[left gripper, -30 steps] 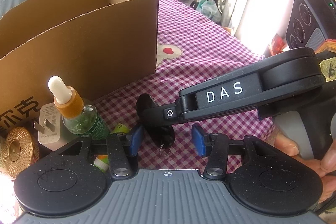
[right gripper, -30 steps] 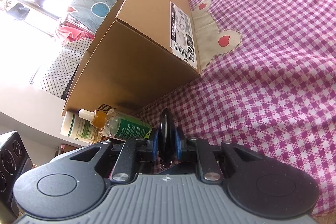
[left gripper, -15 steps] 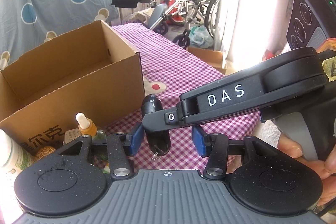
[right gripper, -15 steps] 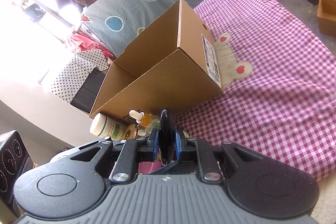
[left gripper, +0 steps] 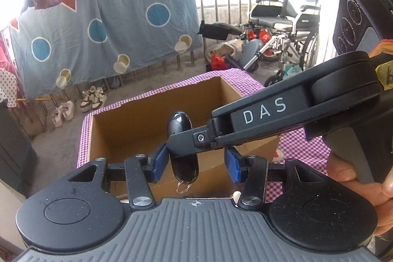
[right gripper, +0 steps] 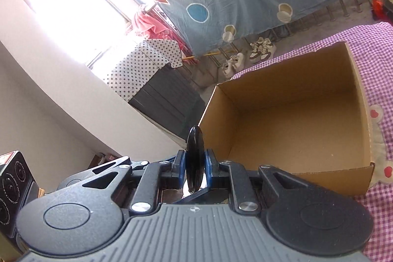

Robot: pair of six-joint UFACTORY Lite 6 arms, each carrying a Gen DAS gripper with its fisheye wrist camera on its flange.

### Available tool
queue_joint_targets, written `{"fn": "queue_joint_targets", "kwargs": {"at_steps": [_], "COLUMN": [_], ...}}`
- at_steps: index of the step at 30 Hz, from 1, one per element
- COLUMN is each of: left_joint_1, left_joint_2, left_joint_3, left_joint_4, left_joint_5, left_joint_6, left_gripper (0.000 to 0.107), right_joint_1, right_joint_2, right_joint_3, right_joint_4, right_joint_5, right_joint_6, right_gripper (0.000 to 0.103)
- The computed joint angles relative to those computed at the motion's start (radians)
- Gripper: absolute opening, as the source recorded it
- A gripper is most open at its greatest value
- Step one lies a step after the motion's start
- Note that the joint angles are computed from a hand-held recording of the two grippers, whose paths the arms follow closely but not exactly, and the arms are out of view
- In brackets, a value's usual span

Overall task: Organize rigid objects
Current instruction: 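Lower the key-fob case into the box and open the right tool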

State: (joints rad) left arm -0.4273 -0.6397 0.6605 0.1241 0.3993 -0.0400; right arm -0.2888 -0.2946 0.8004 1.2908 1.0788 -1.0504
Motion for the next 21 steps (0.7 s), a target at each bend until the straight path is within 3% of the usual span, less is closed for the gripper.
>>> {"fn": "queue_joint_targets", "kwargs": {"at_steps": [4, 6, 12, 19, 21], "left_joint_1": [0.214, 0.239, 0.237, 0.246, 0.247], "left_joint_2": [0.320, 0.440, 0.774, 0.874, 0.886], "left_joint_3": [0.196, 0.259, 0.481, 0.561, 0.578], "left_joint_4": [-0.340, -0.394, -0.220, -0.070, -0.043], "left_joint_5": [-0.011, -0.015, -0.034, -0.032, -0.026], "left_joint_6": [0.407, 0.467, 0.300, 0.176, 0.147], "left_gripper": [0.049, 0.049, 0.049, 0.049, 0.049], "right_joint_1": [0.177, 0.223, 0.290, 0.340, 0.351], "right_joint_2": [0.381, 0.561, 1.068, 1.431, 1.567], "right_joint_3": [0.372, 0.552, 1.110, 1.570, 1.777], "right_joint_4": [-0.078, -0.123, -0.249, -0.380, -0.418], "right_joint_5": [-0.093, -0.103, -0.045, -0.041, -0.001], "right_joint_6": [0.178, 0.279, 0.596, 0.844, 0.932], "right_gripper": [0.018, 0.018, 0.018, 0.018, 0.019]}}
